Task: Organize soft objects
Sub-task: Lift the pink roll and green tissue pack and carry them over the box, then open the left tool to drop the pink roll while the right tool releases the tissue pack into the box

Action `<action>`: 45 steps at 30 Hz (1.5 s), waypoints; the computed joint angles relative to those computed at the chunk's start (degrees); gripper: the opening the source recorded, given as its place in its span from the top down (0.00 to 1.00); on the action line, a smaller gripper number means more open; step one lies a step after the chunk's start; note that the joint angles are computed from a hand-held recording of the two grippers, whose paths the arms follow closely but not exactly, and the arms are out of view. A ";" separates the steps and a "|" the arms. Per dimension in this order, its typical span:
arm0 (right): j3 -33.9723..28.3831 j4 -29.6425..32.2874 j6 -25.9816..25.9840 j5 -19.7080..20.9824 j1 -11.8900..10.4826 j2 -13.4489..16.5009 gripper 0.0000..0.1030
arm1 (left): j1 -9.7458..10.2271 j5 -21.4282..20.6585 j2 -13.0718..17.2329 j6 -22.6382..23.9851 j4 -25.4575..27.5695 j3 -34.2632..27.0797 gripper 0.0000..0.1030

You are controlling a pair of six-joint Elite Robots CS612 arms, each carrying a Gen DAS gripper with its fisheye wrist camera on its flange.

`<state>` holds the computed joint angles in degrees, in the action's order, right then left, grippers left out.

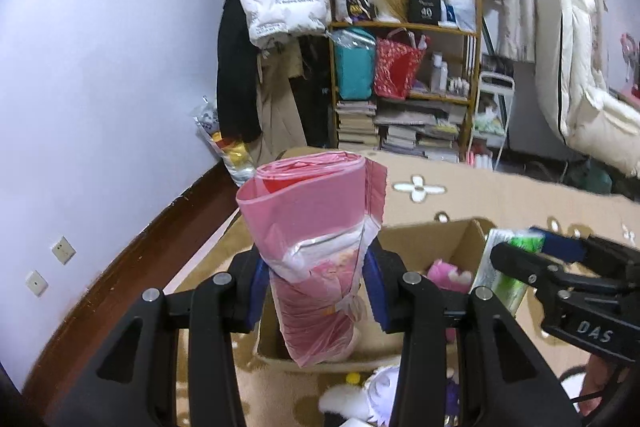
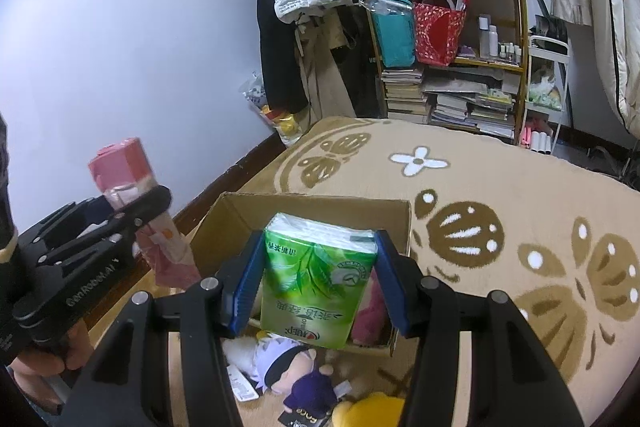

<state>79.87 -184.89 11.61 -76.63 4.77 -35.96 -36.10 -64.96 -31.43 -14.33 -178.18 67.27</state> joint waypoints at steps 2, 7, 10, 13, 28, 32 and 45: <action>-0.66 0.39 0.15 -0.27 -0.05 0.58 0.45 | 0.23 -0.59 0.30 -0.66 -0.73 -0.23 0.61; -1.44 0.17 0.99 0.56 -0.28 1.70 0.45 | 0.48 -0.39 1.40 -1.50 1.00 -1.68 0.61; -2.03 0.40 1.14 1.10 -0.39 2.29 0.45 | 0.62 -0.70 1.91 -1.91 2.08 -2.36 0.61; -2.53 0.82 1.46 1.57 -0.50 2.79 0.45 | 0.53 -0.34 2.35 -1.61 2.91 -2.78 0.61; -3.19 2.78 2.03 2.40 -0.84 3.58 0.44 | 0.74 -0.27 3.75 -4.59 7.78 -4.48 0.59; -3.22 3.11 2.15 2.34 -0.81 3.60 0.43 | 0.39 1.72 3.57 -4.54 6.35 -3.88 0.43; -2.56 1.95 2.53 1.99 -0.94 3.11 0.43 | 0.05 4.55 2.52 -3.29 2.98 -2.40 0.12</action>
